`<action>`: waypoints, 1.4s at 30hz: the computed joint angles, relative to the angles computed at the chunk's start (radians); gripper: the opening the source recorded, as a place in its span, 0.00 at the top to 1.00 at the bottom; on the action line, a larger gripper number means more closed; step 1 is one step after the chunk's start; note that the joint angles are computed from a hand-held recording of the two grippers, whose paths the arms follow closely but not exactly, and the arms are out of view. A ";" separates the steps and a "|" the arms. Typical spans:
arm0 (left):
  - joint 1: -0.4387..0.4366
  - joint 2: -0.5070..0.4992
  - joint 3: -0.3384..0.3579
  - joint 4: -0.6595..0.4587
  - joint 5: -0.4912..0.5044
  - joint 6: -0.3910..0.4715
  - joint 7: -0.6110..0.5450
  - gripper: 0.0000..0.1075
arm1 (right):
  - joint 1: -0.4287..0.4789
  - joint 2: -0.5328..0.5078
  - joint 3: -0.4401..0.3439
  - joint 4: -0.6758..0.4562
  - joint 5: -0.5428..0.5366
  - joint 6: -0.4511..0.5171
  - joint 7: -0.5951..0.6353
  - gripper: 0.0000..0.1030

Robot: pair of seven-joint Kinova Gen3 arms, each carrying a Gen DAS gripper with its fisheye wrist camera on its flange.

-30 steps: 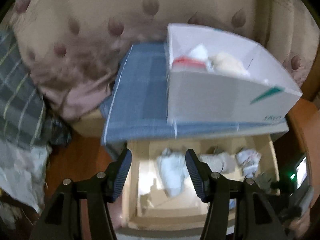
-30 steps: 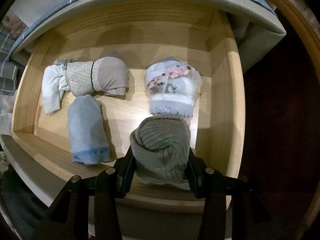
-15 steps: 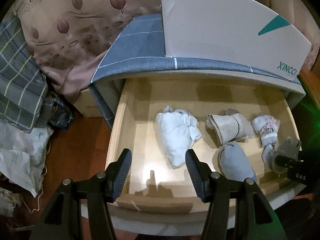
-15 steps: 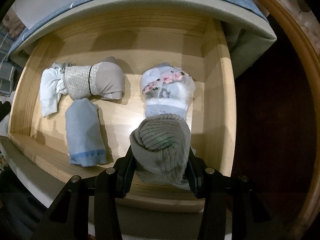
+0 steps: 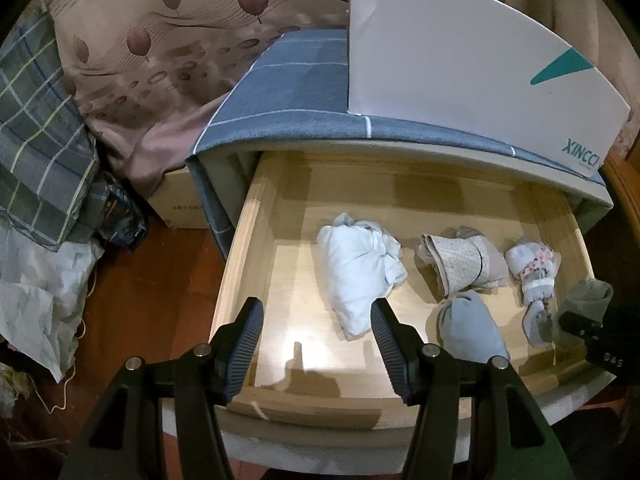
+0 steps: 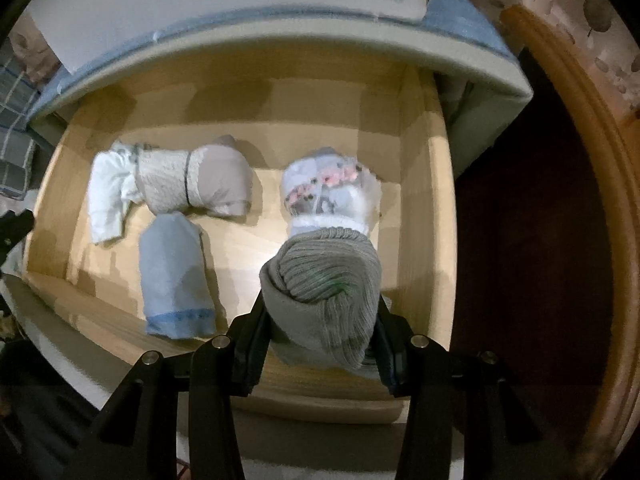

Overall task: Take underwear out of drawer
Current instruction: 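Lift grey garment toward the box with right gripper while left gripper returns to drawer, then lower the grey garment into the white box and open the right gripper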

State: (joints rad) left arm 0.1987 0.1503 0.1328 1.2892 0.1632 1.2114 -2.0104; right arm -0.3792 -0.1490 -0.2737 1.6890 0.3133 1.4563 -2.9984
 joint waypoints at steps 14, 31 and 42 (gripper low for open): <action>-0.006 0.004 -0.002 0.002 0.010 -0.005 0.006 0.47 | 0.067 -0.102 -0.057 -0.063 0.060 -0.001 -0.014 0.58; -0.007 0.004 -0.002 0.006 0.011 -0.006 0.013 0.47 | 0.105 -0.014 -0.113 -0.521 0.336 0.251 0.214 0.58; -0.009 0.005 -0.002 0.003 0.015 -0.001 0.011 0.47 | 0.070 0.113 0.074 -0.696 0.326 0.243 0.397 0.58</action>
